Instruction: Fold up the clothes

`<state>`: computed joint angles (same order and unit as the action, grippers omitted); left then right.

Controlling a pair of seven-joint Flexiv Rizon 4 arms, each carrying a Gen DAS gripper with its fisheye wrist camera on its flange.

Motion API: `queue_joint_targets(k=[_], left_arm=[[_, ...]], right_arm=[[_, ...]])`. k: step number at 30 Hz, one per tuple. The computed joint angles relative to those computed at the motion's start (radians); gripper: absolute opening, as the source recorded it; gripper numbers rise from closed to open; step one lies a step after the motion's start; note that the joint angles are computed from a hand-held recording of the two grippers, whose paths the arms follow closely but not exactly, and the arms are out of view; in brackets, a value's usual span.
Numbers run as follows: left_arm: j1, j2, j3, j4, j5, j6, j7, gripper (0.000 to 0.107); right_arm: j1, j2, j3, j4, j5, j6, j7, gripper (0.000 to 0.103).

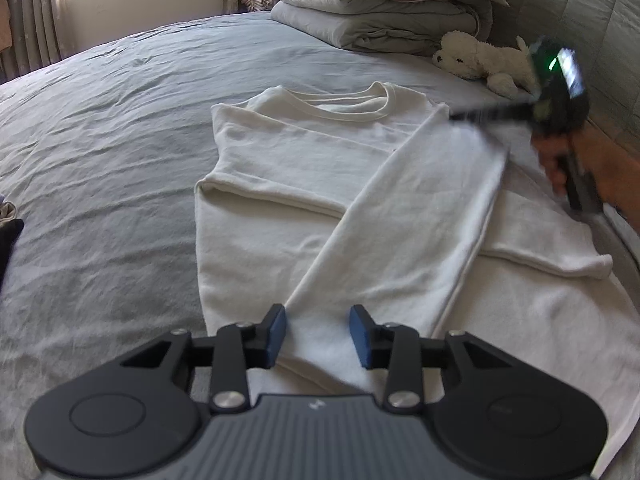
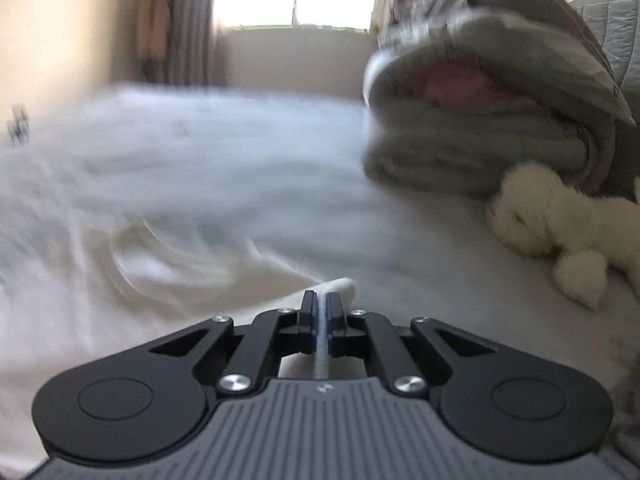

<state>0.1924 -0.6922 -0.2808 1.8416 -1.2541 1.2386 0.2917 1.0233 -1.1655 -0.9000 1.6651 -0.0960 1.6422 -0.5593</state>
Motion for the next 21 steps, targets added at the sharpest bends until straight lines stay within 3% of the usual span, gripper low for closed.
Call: queue_joint_targets(k=[1, 2, 4, 7, 10, 12, 14, 21], left_arm=[[0.0, 0.0, 0.001, -0.001, 0.001, -0.001, -0.001, 0.037], [0.0, -0.001, 0.003, -0.002, 0.006, -0.006, -0.007, 0.037], [0.002, -0.003, 0.006, -0.006, 0.016, -0.014, -0.018, 0.037], [0.004, -0.002, 0.003, -0.004, 0.016, -0.012, -0.016, 0.037], [0.003, -0.001, 0.001, -0.002, 0.013, -0.006, -0.012, 0.037], [0.003, 0.0, -0.001, -0.001, 0.009, -0.001, -0.008, 0.037], [0.003, 0.0, -0.003, 0.0, 0.005, 0.001, -0.003, 0.037], [0.005, -0.002, 0.0, -0.004, 0.008, -0.011, 0.005, 0.037]], right_arm=[[-0.014, 0.005, 0.024, 0.0, -0.024, -0.027, 0.011, 0.009], [-0.003, -0.005, 0.015, 0.009, 0.005, -0.024, 0.025, 0.025], [0.026, -0.013, -0.019, 0.045, 0.063, 0.014, 0.094, 0.044], [-0.009, 0.058, 0.049, 0.124, 0.153, 0.24, 0.072, 0.045], [-0.028, 0.152, 0.116, 0.201, 0.129, 0.269, -0.032, 0.045], [-0.083, 0.198, 0.208, 0.222, 0.093, 0.283, -0.095, 0.043], [-0.126, 0.213, 0.277, 0.229, 0.044, 0.284, -0.168, 0.027], [-0.03, 0.183, 0.205, 0.206, 0.166, 0.17, -0.223, 0.014]])
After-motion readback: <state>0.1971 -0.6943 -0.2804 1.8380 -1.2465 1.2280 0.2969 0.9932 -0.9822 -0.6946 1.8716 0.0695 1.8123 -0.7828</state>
